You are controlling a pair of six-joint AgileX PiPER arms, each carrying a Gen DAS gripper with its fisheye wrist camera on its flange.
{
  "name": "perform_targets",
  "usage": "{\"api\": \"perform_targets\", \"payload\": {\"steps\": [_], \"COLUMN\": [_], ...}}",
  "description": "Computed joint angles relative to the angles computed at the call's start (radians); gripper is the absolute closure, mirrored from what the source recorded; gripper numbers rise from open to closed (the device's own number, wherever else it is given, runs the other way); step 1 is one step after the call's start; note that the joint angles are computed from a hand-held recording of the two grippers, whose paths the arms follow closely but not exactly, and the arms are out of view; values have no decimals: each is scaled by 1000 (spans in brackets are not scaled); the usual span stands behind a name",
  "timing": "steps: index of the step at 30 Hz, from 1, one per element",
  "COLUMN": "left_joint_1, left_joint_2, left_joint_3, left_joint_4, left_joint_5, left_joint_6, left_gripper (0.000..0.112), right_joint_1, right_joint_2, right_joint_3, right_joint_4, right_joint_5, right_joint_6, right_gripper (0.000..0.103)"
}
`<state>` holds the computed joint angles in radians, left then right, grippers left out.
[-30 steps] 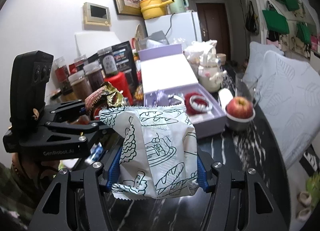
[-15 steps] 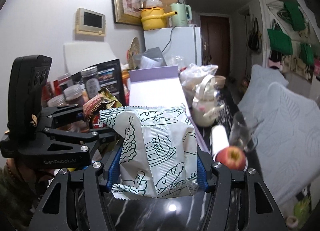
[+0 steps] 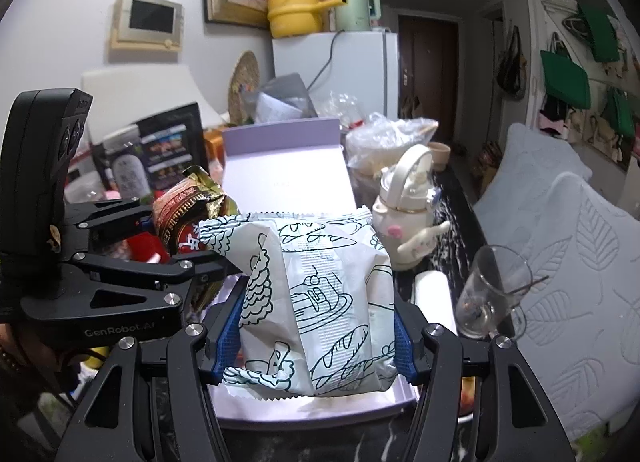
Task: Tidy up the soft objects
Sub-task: 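Carry the snack packet and tissue pack with both grippers over the gift box, then lower the snack packet and tissue pack into the box and open both grippers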
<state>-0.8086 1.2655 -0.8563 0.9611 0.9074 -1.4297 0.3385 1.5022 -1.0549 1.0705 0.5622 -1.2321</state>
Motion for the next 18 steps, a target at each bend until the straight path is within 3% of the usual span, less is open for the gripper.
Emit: {"api": "perform_targets", "payload": {"steps": [6, 18], "left_joint_1": [111, 153], "left_joint_2": [78, 188], "left_joint_3": [17, 70], "left_joint_4": [-51, -99], "left_joint_5": [-117, -227], "left_joint_6": [49, 44], "left_gripper": [59, 59], "right_joint_1": [24, 41], "right_joint_2": [88, 173], "right_joint_3": [-18, 18], "right_joint_4": [-23, -38], "right_joint_5": [-33, -71], "right_joint_6": [11, -2], "right_gripper": [42, 42]}}
